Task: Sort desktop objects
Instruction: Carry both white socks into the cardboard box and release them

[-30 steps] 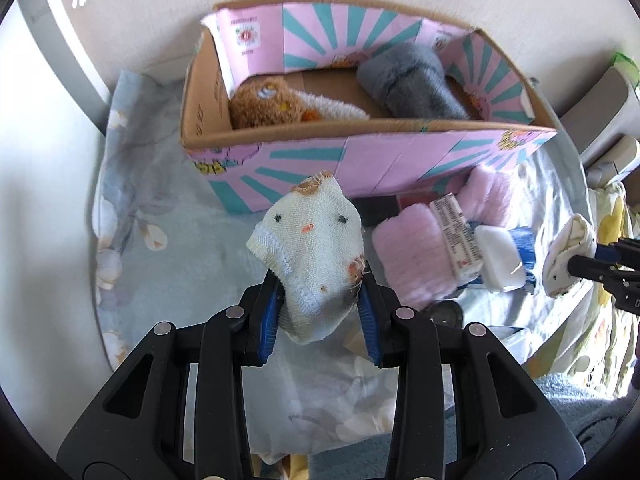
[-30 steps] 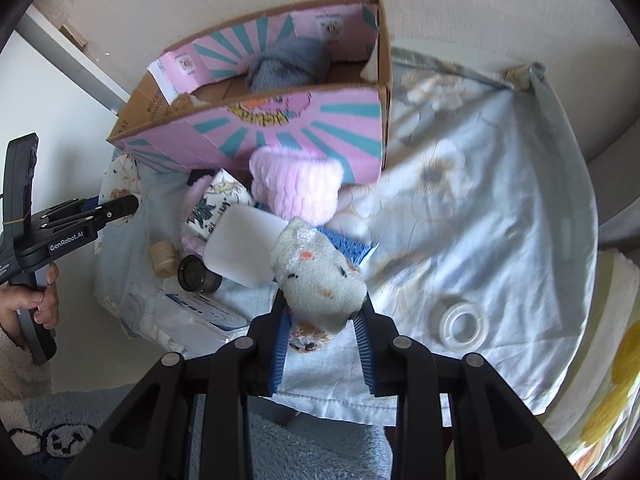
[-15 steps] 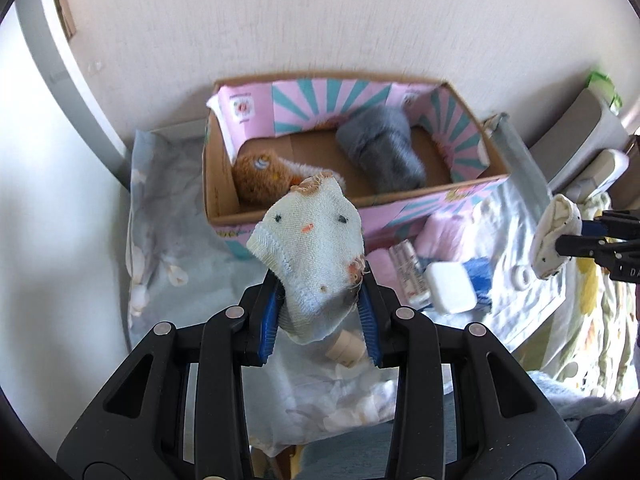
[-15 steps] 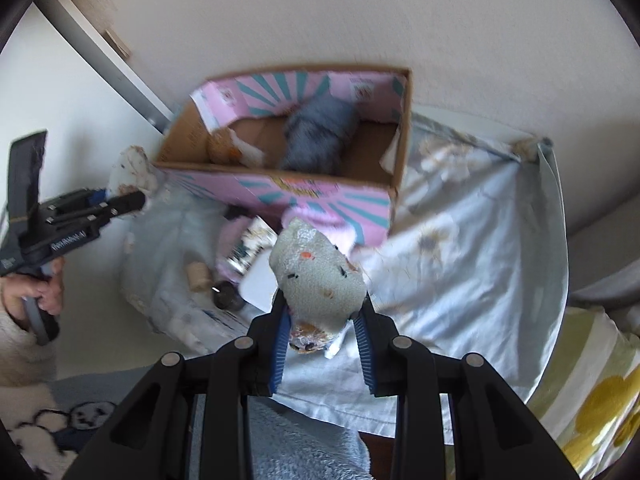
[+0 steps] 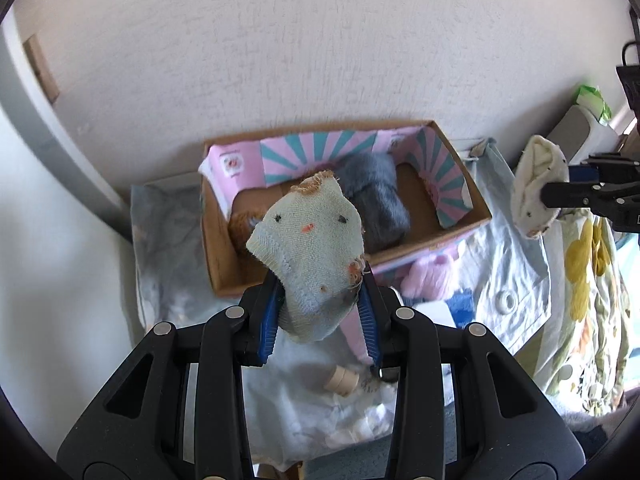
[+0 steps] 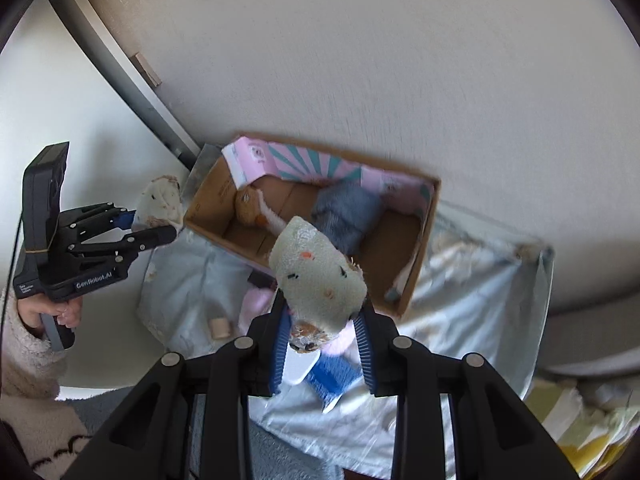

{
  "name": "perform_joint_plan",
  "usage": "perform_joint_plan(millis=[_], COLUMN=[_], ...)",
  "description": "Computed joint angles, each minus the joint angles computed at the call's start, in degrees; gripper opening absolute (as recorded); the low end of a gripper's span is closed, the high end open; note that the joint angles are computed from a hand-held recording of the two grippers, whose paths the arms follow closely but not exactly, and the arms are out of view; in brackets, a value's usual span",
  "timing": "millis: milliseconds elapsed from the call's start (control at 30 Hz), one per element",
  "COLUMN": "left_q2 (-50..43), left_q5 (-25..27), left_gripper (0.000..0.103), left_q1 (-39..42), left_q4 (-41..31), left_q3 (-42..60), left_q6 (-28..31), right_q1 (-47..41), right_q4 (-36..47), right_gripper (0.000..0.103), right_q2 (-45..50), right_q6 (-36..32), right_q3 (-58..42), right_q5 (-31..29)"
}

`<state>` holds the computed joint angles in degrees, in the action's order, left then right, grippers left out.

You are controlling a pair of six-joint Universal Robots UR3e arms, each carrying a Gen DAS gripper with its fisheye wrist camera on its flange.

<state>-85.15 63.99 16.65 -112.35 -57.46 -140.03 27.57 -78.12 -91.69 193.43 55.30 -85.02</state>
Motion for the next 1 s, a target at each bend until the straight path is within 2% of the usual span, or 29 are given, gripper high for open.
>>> perform_joint_plan(millis=[233, 400, 533, 767, 1000], left_q2=[-11.33, -17.32, -18.79, -21.82, -22.31], left_q5=[3.3, 4.78, 8.37, 10.24, 12.1], left_gripper=[0.032, 0.031, 0.031, 0.032, 0.032], left_q1=[-6.89, -9.13, -10.87, -11.19, -11.64], left_q4=[2.85, 1.38, 4.98, 6.05, 8.81], left_q3=[9.31, 14.39, 13.65, 14.45, 12.31], left_q6=[-5.87, -7.74, -8.06, -8.92, -8.39], right_q1=[0.66, 1.24, 0.54, -0.2, 0.24], right_q4=[4.03, 5.01, 3.26, 2.48, 5.41], right_gripper=[0.028, 0.028, 0.028, 0.028, 0.028], right_q2=[15.66, 23.71, 26.19, 30.29, 34.81], right_q6=[-2.4, -2.79, -1.77, -1.92, -2.47], right_q3=[-16.28, -22.59, -22.81, -26.21, -32.13], right_q5=[0.71, 1.81, 3.52, 5.55, 5.28])
